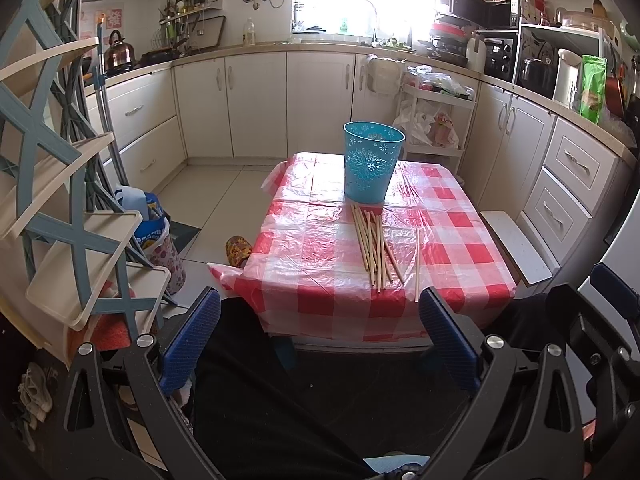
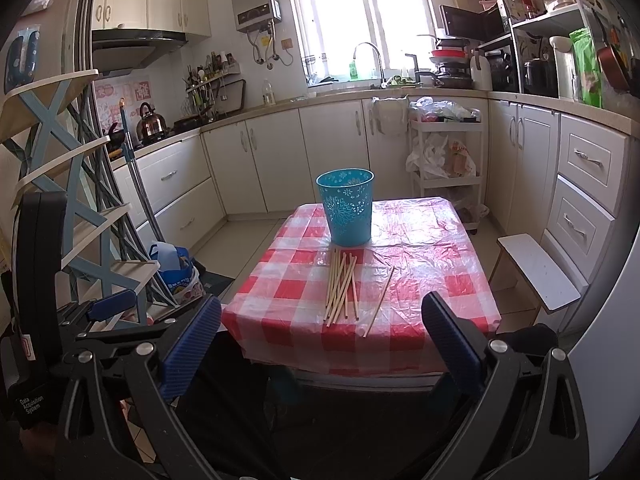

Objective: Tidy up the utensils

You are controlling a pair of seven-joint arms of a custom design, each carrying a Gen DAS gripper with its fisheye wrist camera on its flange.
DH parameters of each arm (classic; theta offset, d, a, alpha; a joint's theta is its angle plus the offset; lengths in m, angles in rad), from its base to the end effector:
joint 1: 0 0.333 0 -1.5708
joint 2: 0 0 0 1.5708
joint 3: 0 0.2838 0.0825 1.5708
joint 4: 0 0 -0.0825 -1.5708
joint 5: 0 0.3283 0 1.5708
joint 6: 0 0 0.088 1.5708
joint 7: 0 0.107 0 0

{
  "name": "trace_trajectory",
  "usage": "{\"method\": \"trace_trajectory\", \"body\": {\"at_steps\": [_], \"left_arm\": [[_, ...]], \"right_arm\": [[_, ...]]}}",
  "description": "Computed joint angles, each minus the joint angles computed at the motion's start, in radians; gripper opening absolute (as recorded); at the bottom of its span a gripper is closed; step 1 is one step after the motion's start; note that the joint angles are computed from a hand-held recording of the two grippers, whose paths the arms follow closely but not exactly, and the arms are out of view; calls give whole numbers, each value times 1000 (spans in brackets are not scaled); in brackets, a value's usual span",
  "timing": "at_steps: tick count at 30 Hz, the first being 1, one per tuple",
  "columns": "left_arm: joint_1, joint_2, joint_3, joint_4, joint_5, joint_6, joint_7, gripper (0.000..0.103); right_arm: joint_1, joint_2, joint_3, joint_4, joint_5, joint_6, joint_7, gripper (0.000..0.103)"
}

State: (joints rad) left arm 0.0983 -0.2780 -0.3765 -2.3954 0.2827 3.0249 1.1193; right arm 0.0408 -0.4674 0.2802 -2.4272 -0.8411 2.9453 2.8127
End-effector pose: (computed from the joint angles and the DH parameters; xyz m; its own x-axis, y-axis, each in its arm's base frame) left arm 0.4387 -0.1602 0.5176 -0.1329 -0.9911 0.0123 -0.6157 0.0728 -0.7846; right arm 0.3743 0.1931 0.5550 -0.0358 -0.9865 -0.1596 -0.4847 0.1568 -0.8605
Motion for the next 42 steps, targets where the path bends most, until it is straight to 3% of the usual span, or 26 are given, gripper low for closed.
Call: {"method": "trace_trajectory", "body": {"at_steps": [9,13,15,18,19,20,21,22,23,27,29,33,35,36,38,42], "left_arm": [[-11,5,8,5,-8,-5,5,95],[79,49,-69,32,93,26,-92,95],[39,114,-35,74,85,32,-71,95],[34,200,-36,160,183,-8,-139,95],[25,227,-31,192,209,-31,-152,95],[14,254,-25,223,233,-54,-164,95],[1,278,-17,248,255,-74,-177,95],[-13,304,-6,274,276,-90,-192,95],[-28,330,8,301,300,-108,-211,95],[-81,433,55,413,279,-174,-187,95],[-87,484,62,463,209,-187,-118,95],[-124,595,101,587,145,-237,-43,95],[-138,653,115,656,103,-266,0,95],[-142,685,116,690,77,-272,27,95],[-159,742,134,763,42,-304,62,95],[-210,875,178,945,-16,-374,121,95]], "right_arm": [[-1,11,3,4,9,6,-11,96],[-58,77,35,38,-60,29,55,96],[-36,116,6,57,-57,14,29,96],[28,180,-58,93,-1,-53,-63,96],[88,198,-114,103,51,-98,-130,96],[133,203,-144,122,159,-199,-266,96],[144,216,-155,141,213,-248,-331,96],[127,233,-152,149,221,-241,-343,96],[121,261,-165,154,182,-178,-285,96],[127,364,-212,182,261,-67,-306,96],[131,414,-225,213,292,-54,-338,96],[117,521,-260,315,182,-49,-316,96],[115,586,-270,360,243,-32,-364,95],[115,619,-273,389,277,-37,-392,93],[89,682,-243,445,423,-52,-517,77],[97,805,-268,578,493,-83,-610,65]]}}
